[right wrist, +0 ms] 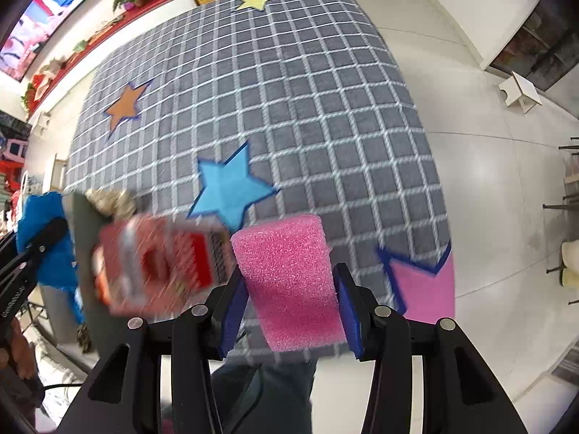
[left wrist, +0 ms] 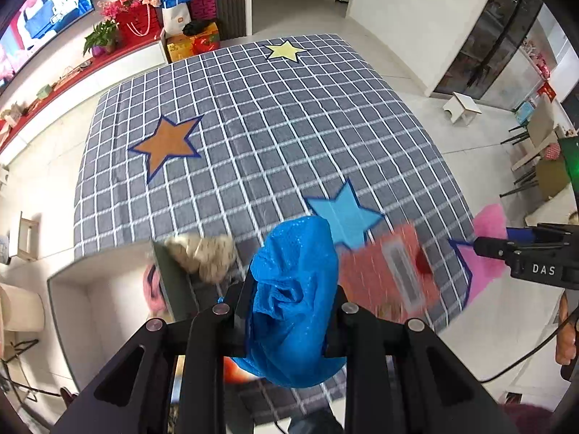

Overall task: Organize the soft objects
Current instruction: 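Carry the blue bag and pink sponge over the white box with both tools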

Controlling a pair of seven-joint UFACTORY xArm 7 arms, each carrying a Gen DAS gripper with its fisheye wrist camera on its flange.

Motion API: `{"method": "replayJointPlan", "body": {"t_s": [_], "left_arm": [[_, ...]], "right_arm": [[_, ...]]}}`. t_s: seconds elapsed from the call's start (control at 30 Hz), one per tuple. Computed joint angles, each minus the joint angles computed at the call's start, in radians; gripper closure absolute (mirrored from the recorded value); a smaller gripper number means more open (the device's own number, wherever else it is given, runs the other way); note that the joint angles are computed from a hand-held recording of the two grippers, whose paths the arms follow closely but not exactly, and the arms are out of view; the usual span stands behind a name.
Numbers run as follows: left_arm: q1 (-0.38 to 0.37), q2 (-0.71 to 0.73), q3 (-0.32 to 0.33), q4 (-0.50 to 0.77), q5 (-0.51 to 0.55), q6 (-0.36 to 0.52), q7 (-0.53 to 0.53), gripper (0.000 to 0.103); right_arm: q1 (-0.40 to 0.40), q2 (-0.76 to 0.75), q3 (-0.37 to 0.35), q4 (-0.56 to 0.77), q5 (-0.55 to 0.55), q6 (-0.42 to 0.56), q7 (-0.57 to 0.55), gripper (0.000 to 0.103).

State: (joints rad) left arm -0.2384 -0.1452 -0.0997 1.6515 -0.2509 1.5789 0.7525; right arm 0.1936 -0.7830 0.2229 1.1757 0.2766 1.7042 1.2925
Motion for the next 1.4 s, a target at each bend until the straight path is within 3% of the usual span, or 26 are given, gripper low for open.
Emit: {"method": "replayJointPlan", "body": {"t_s": [0.23,0.63,0.97,1.3,1.4], "left_arm": [[0.062,-0.056,0.068,-0.016,-0.007,0.044,0.066,0.076],[0.216,-0.022,0.157,0.045,0.007,0.0,0.017,0.076],[0.321,0.045,0.19,0.088,0.035,-0.037,-0.044,0.076],[0.325,0.057,0.165,0.039,0.083,-0.03,-0.072,0.076],[0.317,0.059,0.154,0.025,0.102,-0.052,-0.08,0.076]], "right_arm": [[0.043,0.168,0.103,0.166,0.001,-0.076,0.044,0.055],[0.197,0.623,0.152,0.603,-0.218,-0.156,-0.095,0.055],[0.368,0.971,0.094,1.038,-0.341,-0.111,-0.188,0.055],[0.439,1.153,-0.014,1.248,-0.239,-0.104,-0.216,0.055],[0.469,1.222,-0.045,1.362,-0.241,-0.04,-0.232,0.055]]}}
